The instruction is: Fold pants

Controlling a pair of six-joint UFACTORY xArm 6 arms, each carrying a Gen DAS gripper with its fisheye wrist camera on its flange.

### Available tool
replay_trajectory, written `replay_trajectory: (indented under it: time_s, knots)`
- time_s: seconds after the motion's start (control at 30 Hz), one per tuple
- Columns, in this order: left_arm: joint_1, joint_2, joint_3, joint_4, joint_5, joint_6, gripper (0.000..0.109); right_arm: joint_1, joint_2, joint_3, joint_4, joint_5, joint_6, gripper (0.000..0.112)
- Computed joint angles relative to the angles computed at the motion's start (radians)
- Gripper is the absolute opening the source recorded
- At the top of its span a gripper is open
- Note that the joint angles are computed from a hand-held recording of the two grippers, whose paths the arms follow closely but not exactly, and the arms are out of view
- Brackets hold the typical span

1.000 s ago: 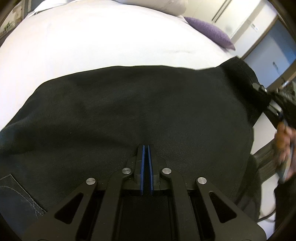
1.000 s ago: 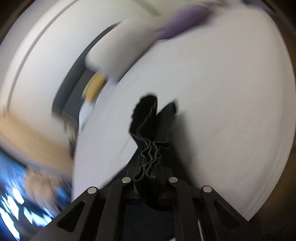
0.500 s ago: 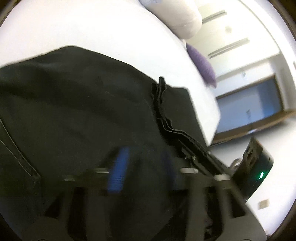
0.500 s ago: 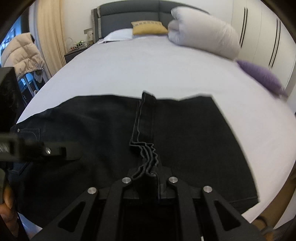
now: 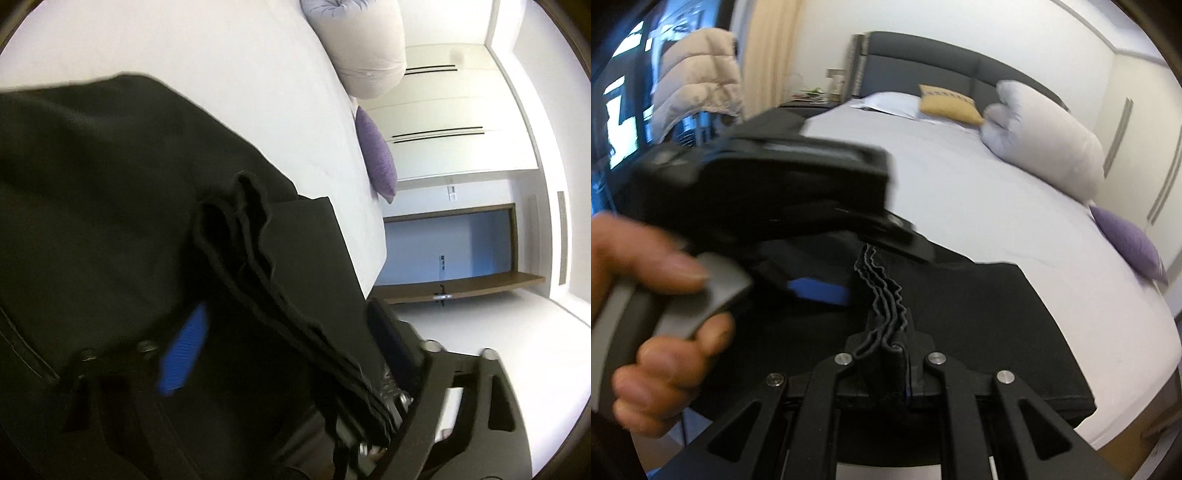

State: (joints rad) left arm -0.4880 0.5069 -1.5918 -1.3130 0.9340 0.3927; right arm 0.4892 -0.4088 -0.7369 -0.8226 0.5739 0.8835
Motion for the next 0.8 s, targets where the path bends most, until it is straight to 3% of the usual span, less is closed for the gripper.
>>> replay_trajectory:
  time_s: [0.03, 0.2, 0.53, 0.8]
  knots:
    - [0.006, 0.003, -0.007, 0.021, 0.01, -0.001, 0.036, 0.017, 0.01, -0.013, -0.011, 0.007, -0.003, 0.011]
    - [0.042, -0.018, -0.013, 0.15, 0.03, -0.028, 0.016, 0.068, 0.065, -0.056, -0.036, 0.009, -0.019, 0.011]
    - [0.098, -0.151, 0.15, 0.277, -0.021, -0.022, 0.014, 0.115, 0.162, -0.117, 0.02, -0.024, -0.099, 0.012]
    - [0.097, -0.128, 0.162, 0.293, -0.066, -0.044, 0.014, 0.139, 0.217, -0.142, 0.062, -0.026, -0.129, 0.014]
